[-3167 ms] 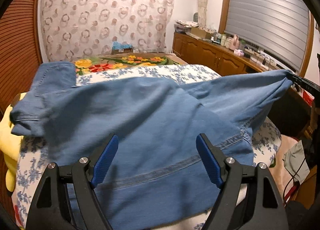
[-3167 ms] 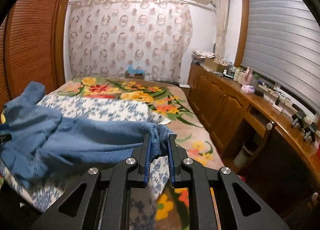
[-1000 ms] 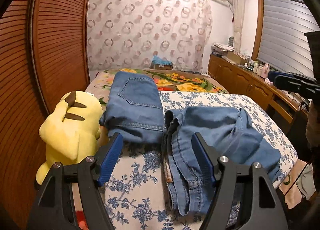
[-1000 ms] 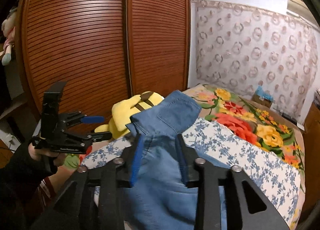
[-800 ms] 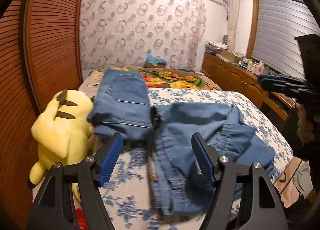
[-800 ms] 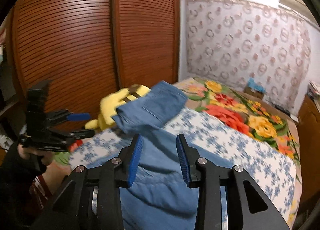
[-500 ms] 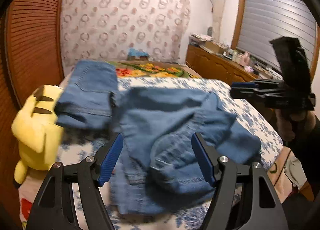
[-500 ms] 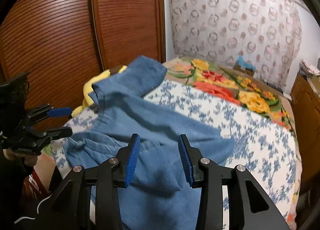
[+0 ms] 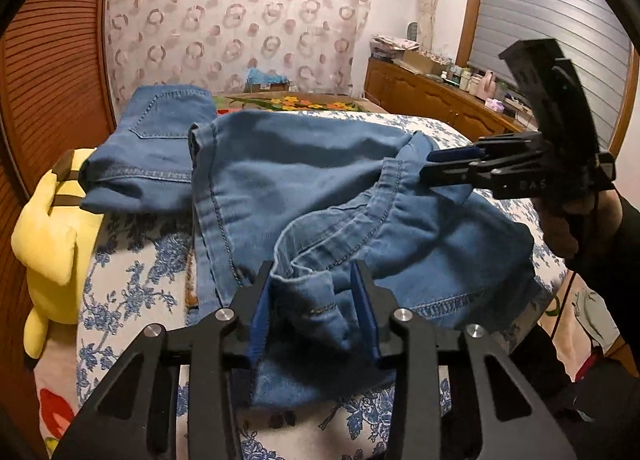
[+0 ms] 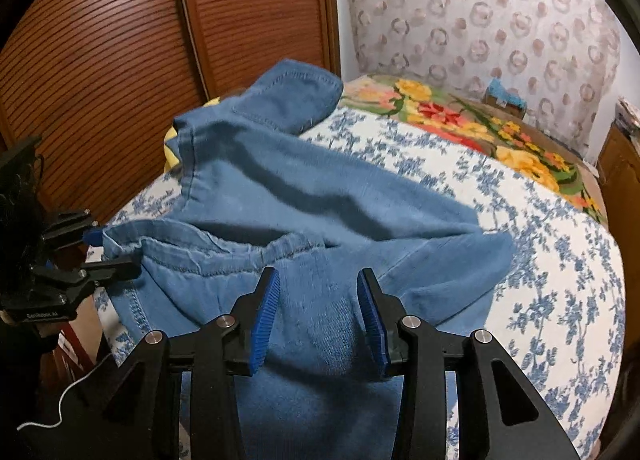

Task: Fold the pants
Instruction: 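Grasp the jeans seam with the left tool while the right tool lays the hem down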

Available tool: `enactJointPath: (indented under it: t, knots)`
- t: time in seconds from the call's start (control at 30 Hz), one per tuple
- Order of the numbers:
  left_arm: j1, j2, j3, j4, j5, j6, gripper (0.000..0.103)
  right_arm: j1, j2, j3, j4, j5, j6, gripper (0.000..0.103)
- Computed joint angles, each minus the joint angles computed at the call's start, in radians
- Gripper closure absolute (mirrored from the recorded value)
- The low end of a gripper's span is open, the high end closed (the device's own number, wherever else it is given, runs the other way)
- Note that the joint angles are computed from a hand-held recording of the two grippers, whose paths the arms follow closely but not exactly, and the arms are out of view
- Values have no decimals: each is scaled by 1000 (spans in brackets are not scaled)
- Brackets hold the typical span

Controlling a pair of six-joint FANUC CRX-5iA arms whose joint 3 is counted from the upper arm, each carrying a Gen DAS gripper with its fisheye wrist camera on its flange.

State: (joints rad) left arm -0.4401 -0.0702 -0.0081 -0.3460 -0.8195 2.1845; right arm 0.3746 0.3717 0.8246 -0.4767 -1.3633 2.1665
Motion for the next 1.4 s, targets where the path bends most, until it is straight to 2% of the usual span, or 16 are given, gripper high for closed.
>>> enactJointPath:
  t: [0.13,0.2,0.23,0.27,0.3,0.37,0.63,0.7,0.8,0.87,0.93,1.0,1.13,1.17,1.27,1.4]
  knots:
    - [-1,11,7,5,-9,-8,64,15,29,37,11,-48,-9,61]
    - [1,12,6,7,-8,-9,64,29,24,19,27,-41,1,61]
    - [-2,11,6,3,-7,-7,69,32,22,16,31,-41,6,63]
    - [-5,13,10,-6,-8,0,75,34,18,13,30,-37,13,81]
    - [-6,11,11,-11,-7,4,77,36,12,8,26,-30,22,89]
    - [-13,2,7,-25,1,18,86,48,-8,-12,41,19,25,98]
    - [-35,-75,-41,-69,63,93,91,136,-26,49,62,145,61,103]
    - [-34,-84,-53,-67,73,95,92,172,-10,84,90,130,63,103]
    - [-30,-89,-65,-60,74,97,93,180,33,164,62,59,31,103]
    - [-41,-94,-69,-95,68,134,94,184,35,152,68,67,31,103]
    - [-49,-97,-67,-127,51,174,94,173,57,176,58,37,5,103]
    - [-32,-108,-87,-99,65,162,94,160,77,194,69,22,-3,98]
    - [-30,-100,-92,-91,57,154,94,146,138,279,75,-85,-5,67]
    - [-32,-98,-91,-93,53,155,94,147,143,274,88,-87,-6,64]
    - [-24,-96,-97,-79,57,147,94,140,195,337,100,-145,-30,58]
    - [-14,-89,-103,-54,51,127,94,134,273,443,101,-233,-70,58]
